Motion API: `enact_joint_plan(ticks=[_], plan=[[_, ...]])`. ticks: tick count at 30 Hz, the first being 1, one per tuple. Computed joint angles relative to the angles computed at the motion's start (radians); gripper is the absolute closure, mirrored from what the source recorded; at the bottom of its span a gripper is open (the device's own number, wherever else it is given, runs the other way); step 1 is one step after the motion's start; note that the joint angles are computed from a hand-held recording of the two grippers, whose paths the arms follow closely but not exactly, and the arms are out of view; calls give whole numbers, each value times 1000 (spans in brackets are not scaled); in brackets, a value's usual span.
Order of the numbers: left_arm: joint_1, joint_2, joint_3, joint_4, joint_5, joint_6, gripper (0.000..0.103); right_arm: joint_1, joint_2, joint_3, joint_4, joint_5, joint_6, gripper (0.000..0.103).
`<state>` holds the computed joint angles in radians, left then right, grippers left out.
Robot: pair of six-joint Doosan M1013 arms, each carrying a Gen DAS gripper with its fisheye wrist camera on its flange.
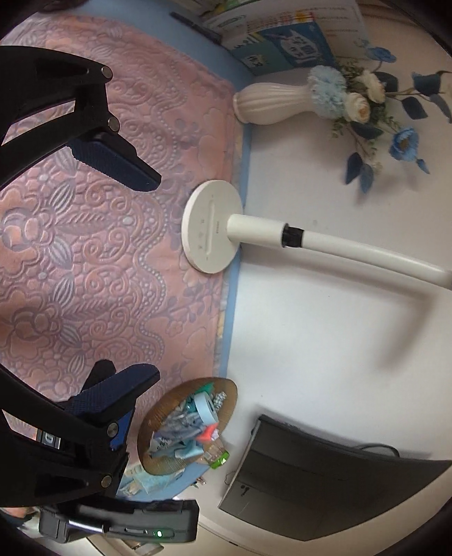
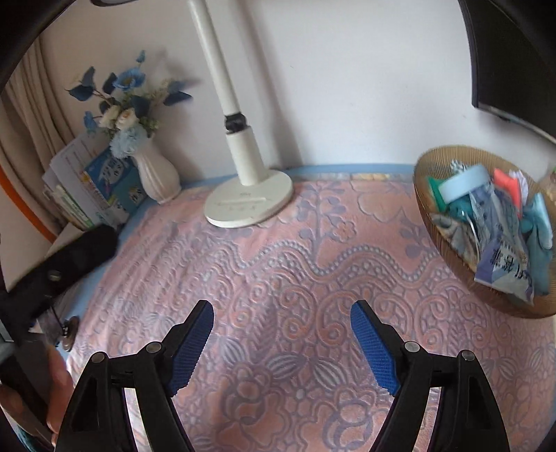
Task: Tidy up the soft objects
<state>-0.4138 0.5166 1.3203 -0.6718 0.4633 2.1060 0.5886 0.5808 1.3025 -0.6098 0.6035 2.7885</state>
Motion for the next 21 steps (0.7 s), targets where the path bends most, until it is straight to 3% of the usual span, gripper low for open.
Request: enact_joint_plan(ticks=[2, 6, 10, 12, 15, 21], plan=[[-6, 15, 10, 37, -30, -40, 4, -5, 10, 10, -29, -6, 33, 23], [-31, 43, 23, 251, -98, -224, 4, -4, 32, 13, -108, 53, 79, 23], [-41, 60, 44, 422, -140, -397, 4, -10, 39, 36, -148, 40, 172, 23], [-38, 73, 28, 484, -90, -490, 4, -11, 43, 37, -139, 49, 181, 23], [-24, 72, 31, 405, -103, -460, 4, -8, 44, 35, -147, 64, 177, 23], [-10, 81, 17, 307, -62, -401, 4, -4, 61, 11, -113, 100, 114, 18]])
